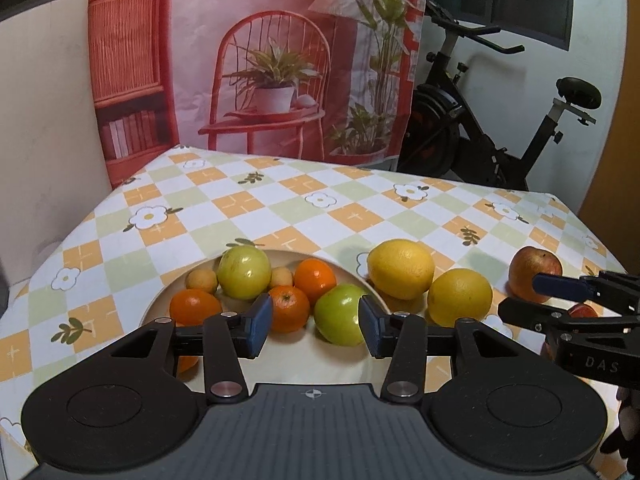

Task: Organize fruits
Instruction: 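Move both grippers toward the lemons and red apple on the table, then close the right gripper around the large oval lemon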

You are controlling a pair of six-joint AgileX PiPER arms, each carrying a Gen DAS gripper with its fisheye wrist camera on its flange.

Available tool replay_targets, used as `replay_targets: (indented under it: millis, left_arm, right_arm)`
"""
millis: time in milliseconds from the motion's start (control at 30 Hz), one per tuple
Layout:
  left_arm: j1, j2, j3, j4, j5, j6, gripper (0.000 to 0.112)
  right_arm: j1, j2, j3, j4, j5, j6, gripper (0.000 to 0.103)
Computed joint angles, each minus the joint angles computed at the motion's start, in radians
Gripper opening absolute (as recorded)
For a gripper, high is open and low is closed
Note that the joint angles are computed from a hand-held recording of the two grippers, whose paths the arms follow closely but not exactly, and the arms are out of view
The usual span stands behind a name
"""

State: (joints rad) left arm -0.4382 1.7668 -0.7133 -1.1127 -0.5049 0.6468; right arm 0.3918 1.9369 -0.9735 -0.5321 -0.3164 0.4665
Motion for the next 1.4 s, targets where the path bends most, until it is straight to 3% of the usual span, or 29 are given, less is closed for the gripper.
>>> replay_targets:
  millis: [267, 733, 1033, 1267, 1400]
  left_arm:
    - [0.011, 0.003, 0.009, 0.015, 0.001, -0.029, 0.061]
    - [-0.005, 0.008, 0.020, 0.001, -0.054, -0.034, 0.062]
    - [0.009, 0.012, 0.019, 0.027, -0.040, -0.050, 0.062]
    - [0.017, 0.013, 0.019, 0.041, -0.031, -0.060, 0.062]
    - [0.023, 0.015, 0.013, 0.050, -0.019, -0.062, 0.062]
  right_arm:
    - [0.003, 0.025, -0.057, -0.051, 0.056, 0.015, 0.056]
    - [0.036, 0.123, -0.218, -0.494, 0.184, 0.494, 0.066]
    - [0.032, 0.154, -0.254, -0.700, 0.177, 0.727, 0.067]
    - [0.028, 0.169, -0.268, -0.699, 0.172, 0.755, 0.067]
    - [0.022, 0.182, -0.288, -0.852, 0.165, 0.916, 0.069]
